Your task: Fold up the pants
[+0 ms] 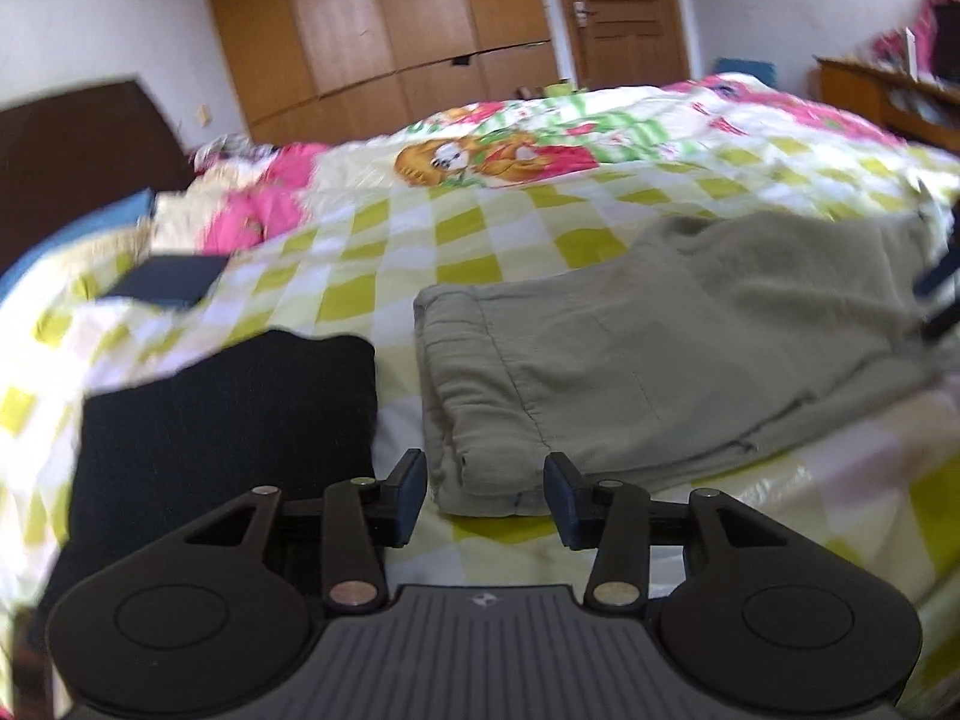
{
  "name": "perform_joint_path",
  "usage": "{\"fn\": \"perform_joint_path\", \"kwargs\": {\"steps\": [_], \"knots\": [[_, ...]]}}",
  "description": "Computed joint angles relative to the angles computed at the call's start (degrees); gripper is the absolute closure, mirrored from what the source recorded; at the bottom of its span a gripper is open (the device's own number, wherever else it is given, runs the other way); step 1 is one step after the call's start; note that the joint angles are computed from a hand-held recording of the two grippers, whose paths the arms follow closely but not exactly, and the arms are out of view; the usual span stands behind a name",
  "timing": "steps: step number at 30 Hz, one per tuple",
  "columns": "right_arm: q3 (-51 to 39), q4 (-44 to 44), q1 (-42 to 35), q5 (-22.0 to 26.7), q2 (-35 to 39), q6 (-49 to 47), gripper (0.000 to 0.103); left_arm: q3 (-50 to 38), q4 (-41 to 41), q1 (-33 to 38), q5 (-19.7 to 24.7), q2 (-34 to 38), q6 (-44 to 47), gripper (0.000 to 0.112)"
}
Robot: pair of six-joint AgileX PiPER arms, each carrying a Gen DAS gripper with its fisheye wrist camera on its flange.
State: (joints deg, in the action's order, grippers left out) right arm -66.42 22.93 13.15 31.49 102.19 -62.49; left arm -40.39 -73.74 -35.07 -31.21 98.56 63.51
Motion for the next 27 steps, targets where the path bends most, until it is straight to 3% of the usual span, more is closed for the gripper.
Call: {"fn": "perform_joint_path", "kwargs": {"steps": [2, 6, 8, 12, 15, 18, 20, 22, 27], "knots": [[-0.7, 2.6, 1.9, 0.3, 1.1, -2.2, 0.065, -1.7, -0.7, -0.5, -2.1, 2.3, 4.8, 0.055], [-4.5, 8.1, 6.9, -0.9, 6.3, -5.8, 0.065, -5.9, -3.1, 0.7, -3.4, 7.6, 16.7, 0.062], [-6.3, 10.6, 9.2, -1.8, 8.7, -7.6, 0.065, -5.9, -3.5, 1.6, -2.1, 7.1, 19.5, 0.083], [-11.5, 11.1, 14.6, -5.1, 14.5, -4.7, 0.066, -4.8, -0.9, 2.8, -1.9, 5.6, 15.8, 0.093], [-13.2, 12.0, 17.6, -8.6, 16.4, -5.7, 0.065, -3.8, 1.1, 4.6, 0.7, 3.9, 12.4, 0.093], [-14.9, 10.4, 19.5, -9.6, 18.2, -5.5, 0.065, 0.5, 8.9, 5.6, 2.8, 0.0, 3.6, 0.089], [-15.4, 6.2, 20.8, -12.2, 19.2, -2.3, 0.068, 2.3, 11.3, 4.8, 2.1, -1.4, 2.2, 0.077], [-17.8, 3.8, 20.6, -9.9, 20.0, 2.6, 0.076, 2.8, 11.2, 3.5, 0.2, -0.7, 4.2, 0.067], [-21.7, 4.9, 18.7, -2.6, 19.6, 7.9, 0.088, 1.9, 14.0, 1.7, -1.1, 2.5, 9.1, 0.064]]}}
